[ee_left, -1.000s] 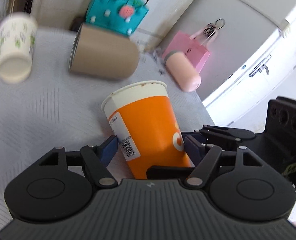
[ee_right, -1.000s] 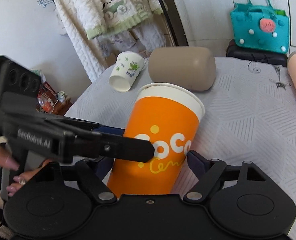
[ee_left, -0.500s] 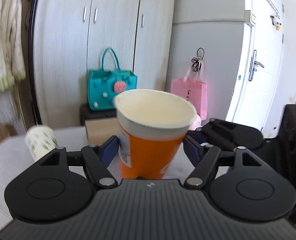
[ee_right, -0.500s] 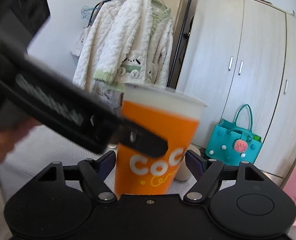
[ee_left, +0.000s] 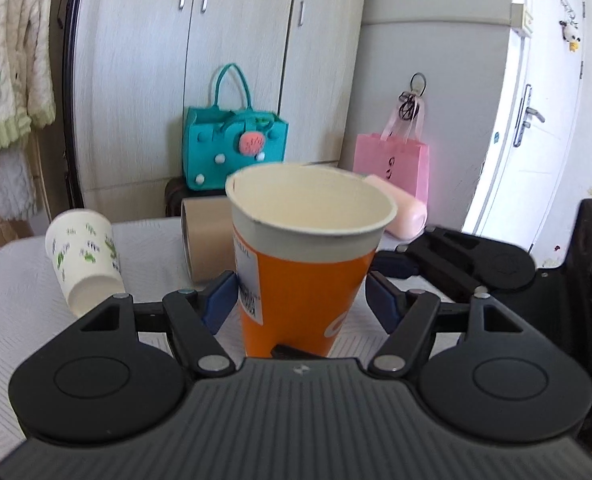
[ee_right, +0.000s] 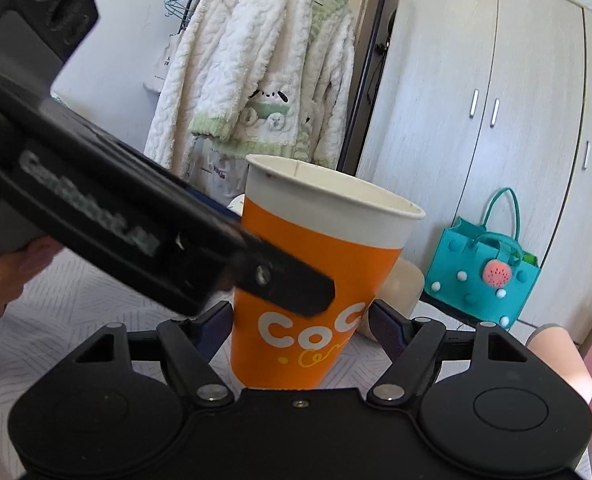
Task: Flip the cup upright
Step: 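Lower the upright orange cup onto the table with the right gripper, then open the right gripper and pull it back from the cup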
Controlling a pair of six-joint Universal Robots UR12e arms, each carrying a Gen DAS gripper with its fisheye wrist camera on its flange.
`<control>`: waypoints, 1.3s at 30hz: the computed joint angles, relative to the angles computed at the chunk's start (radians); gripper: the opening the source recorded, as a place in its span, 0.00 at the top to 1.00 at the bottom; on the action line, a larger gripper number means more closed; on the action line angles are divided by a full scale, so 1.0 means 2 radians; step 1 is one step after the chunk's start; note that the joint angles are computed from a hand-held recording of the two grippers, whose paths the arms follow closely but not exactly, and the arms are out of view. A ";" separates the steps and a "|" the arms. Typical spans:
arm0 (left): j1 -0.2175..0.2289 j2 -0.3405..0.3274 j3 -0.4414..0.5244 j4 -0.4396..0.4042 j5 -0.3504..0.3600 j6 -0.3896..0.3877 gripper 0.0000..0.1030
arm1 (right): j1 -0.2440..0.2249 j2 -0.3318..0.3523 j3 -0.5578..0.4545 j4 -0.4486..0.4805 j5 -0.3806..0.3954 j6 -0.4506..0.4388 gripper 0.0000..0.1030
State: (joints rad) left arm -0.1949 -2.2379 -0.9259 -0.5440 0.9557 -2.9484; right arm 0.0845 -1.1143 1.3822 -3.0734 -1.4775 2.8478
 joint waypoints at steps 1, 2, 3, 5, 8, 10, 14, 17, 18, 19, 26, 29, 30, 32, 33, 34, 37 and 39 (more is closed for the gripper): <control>0.000 0.000 0.000 -0.002 0.000 -0.003 0.32 | 0.001 0.000 0.000 -0.001 -0.001 -0.004 0.23; 0.001 0.000 -0.001 -0.001 -0.002 -0.008 0.32 | 0.001 -0.001 0.001 -0.001 -0.002 -0.004 0.23; 0.001 0.001 -0.002 -0.001 -0.002 -0.012 0.30 | 0.001 -0.002 0.003 -0.001 -0.001 -0.003 0.23; 0.003 0.005 -0.008 0.000 -0.006 -0.013 0.28 | 0.000 -0.005 0.006 -0.002 0.002 -0.001 0.17; 0.004 0.014 -0.022 0.009 -0.004 -0.012 0.21 | -0.002 -0.012 0.019 -0.018 0.006 0.004 0.12; 0.005 0.021 -0.031 0.012 0.002 -0.015 0.20 | -0.004 -0.020 0.027 -0.019 0.006 0.015 0.12; 0.008 0.039 -0.052 0.019 0.020 -0.034 0.17 | -0.003 -0.041 0.051 -0.016 -0.019 0.053 0.12; 0.008 0.054 -0.071 0.033 0.046 -0.045 0.16 | -0.005 -0.058 0.068 -0.013 -0.031 0.094 0.12; 0.007 0.058 -0.078 0.040 0.052 -0.048 0.16 | -0.005 -0.063 0.073 -0.014 -0.035 0.108 0.12; 0.007 0.063 -0.083 0.045 0.058 -0.052 0.16 | -0.004 -0.067 0.078 -0.019 -0.043 0.118 0.12; 0.004 0.096 -0.134 0.109 0.093 -0.051 0.13 | 0.017 -0.082 0.097 -0.066 -0.125 0.119 0.12; 0.006 0.108 -0.154 0.125 0.093 -0.054 0.12 | 0.023 -0.089 0.106 -0.069 -0.140 0.131 0.12; 0.006 0.111 -0.160 0.128 0.093 -0.055 0.12 | 0.025 -0.091 0.108 -0.071 -0.145 0.137 0.12; 0.006 0.119 -0.175 0.138 0.101 -0.055 0.12 | 0.029 -0.096 0.114 -0.075 -0.152 0.146 0.12; 0.005 0.122 -0.182 0.144 0.107 -0.053 0.12 | 0.031 -0.096 0.117 -0.078 -0.157 0.150 0.12; 0.004 0.124 -0.186 0.147 0.113 -0.051 0.12 | 0.033 -0.097 0.119 -0.077 -0.164 0.153 0.12; 0.004 0.131 -0.200 0.165 0.122 -0.051 0.10 | 0.041 -0.099 0.123 -0.081 -0.185 0.158 0.12; 0.004 0.136 -0.209 0.171 0.126 -0.054 0.10 | 0.048 -0.098 0.124 -0.085 -0.208 0.158 0.12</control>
